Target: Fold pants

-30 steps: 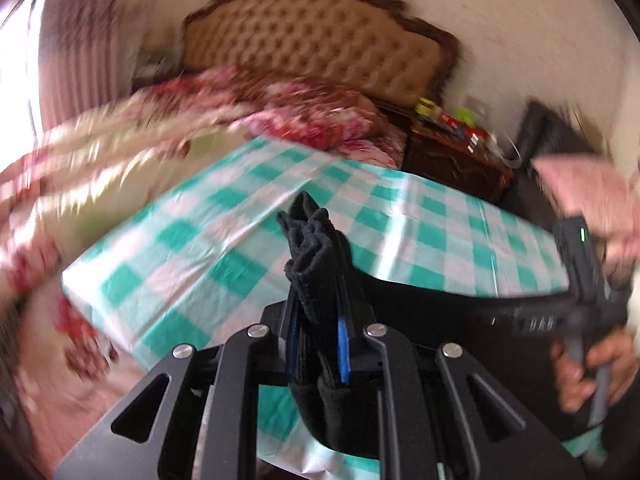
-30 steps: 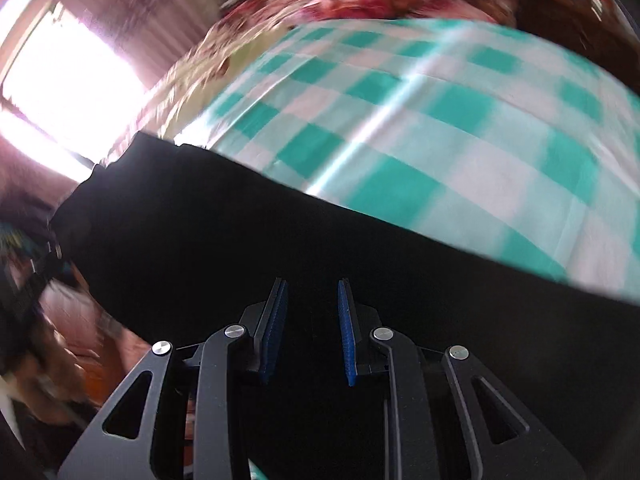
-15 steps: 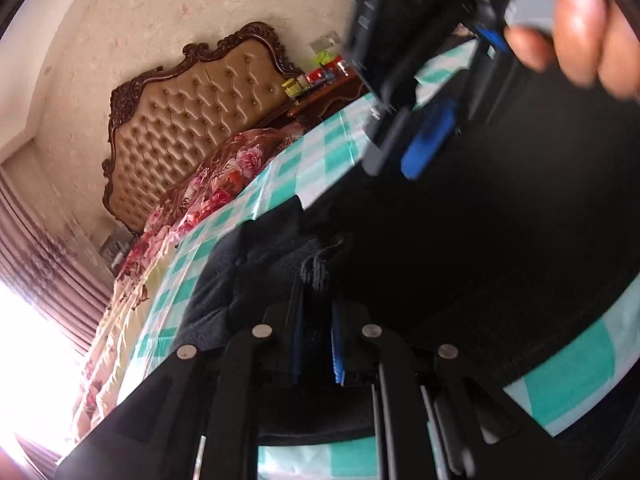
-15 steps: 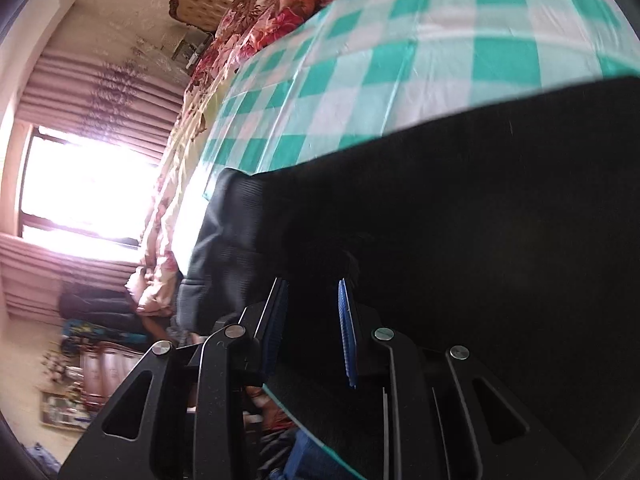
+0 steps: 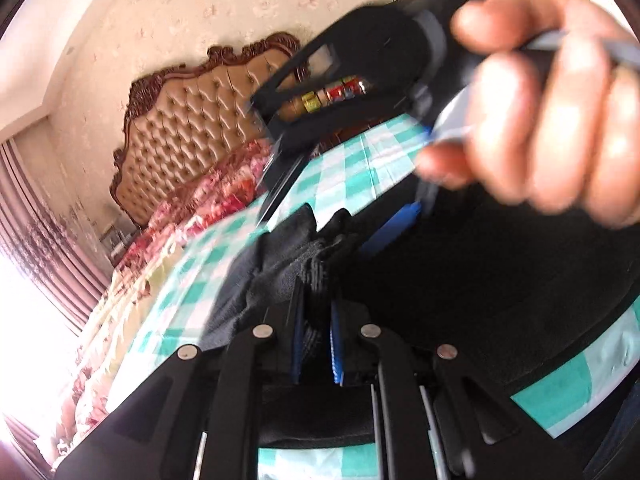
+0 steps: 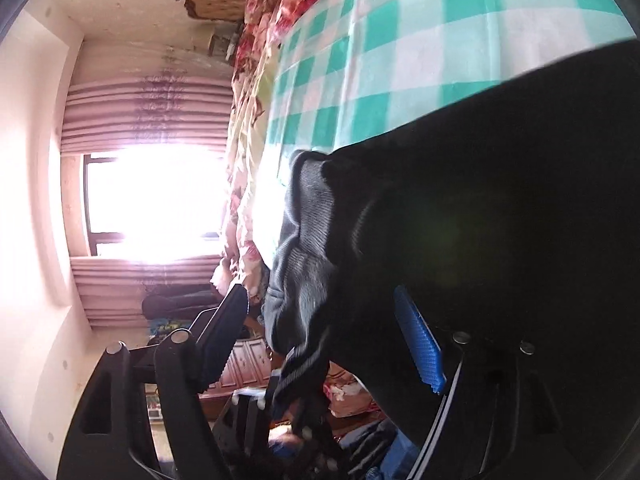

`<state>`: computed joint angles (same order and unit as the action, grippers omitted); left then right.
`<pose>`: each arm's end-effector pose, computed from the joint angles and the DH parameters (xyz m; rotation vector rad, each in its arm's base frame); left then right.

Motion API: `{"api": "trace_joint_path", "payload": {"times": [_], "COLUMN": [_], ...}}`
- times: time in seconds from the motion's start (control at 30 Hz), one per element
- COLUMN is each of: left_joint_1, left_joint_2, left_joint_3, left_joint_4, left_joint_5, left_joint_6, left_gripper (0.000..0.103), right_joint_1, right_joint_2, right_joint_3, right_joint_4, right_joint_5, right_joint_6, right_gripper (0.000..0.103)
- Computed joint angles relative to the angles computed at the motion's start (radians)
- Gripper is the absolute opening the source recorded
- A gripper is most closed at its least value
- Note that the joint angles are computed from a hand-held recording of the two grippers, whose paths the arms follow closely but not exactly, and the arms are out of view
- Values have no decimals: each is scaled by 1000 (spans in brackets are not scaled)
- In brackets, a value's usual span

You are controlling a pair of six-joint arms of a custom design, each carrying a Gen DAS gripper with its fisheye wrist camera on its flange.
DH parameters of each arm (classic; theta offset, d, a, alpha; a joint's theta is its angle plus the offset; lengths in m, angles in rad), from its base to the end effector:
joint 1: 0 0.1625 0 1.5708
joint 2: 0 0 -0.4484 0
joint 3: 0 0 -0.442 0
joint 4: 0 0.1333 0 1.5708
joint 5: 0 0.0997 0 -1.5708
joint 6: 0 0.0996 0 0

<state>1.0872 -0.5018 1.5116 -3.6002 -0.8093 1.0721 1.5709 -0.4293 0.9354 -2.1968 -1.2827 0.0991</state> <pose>-0.1661 -0.7508 0.0511 1.0906 1.7485 -0.8426 0.1617 -0.9047 0.0520 0.1160 2.8421 -0.1501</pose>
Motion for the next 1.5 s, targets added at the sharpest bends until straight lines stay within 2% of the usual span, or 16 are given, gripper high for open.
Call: {"api": "trace_joint_path", "payload": {"times": [0.13,0.2,0.23,0.3,0.37,0.5,0.53,0.6,0.63,0.67,0.73,1.0,1.1,1.27,1.37,1.5], "left_joint_1": [-6,-10,-11,-17,-21,-30,-31,-29,-28,-27,-25,21,32,43,58,64], "left_joint_2": [0,-7,-9,-10,-18,-40,-51,-76,-86,-92,-100,-109,-95,-16,-46,-64], "left_joint_3": [26,44,53,72,96,132,140,159,175,190,213,265,233,148,150,164], "left_joint_4": [-53,-58,-63,-72,-62,-3,28,89,81,50,8,-165,-161,-287,-230,-195], "left_joint_5": [-15,-35,-53,-86,-128,-200,-219,-266,-285,-293,-280,-53,-37,33,52,67], "left_joint_6": [61,66,77,91,83,-12,-53,-126,-144,-137,-119,-89,-61,155,90,99], "left_gripper": [11,11,11,11,10,11,15,32,54,64,65,64,65,66,68,70], "right_joint_1": [22,26,30,35,37,35,33,26,21,17,11,16,19,20,6,-33], "right_joint_2": [65,65,57,34,-23,-87,-105,-121,-133,-138,-146,-191,-210,-260,-300,-344], "right_joint_3": [-112,-121,-110,-73,15,113,144,170,190,197,204,236,248,292,344,415], "right_joint_4": [67,86,86,52,-32,-121,-146,-162,-171,-172,-171,-187,-188,-231,-279,-315], "right_joint_5": [-55,-89,-114,-153,-187,-238,-253,-247,-239,-236,-225,-206,-213,-231,-267,-295], "right_joint_6": [-11,-22,-34,-56,-100,-112,-108,-92,-78,-64,-48,-45,-43,-43,-37,0], "right_gripper": [68,58,54,39,30,25,25,24,24,24,24,24,24,23,23,23]}}
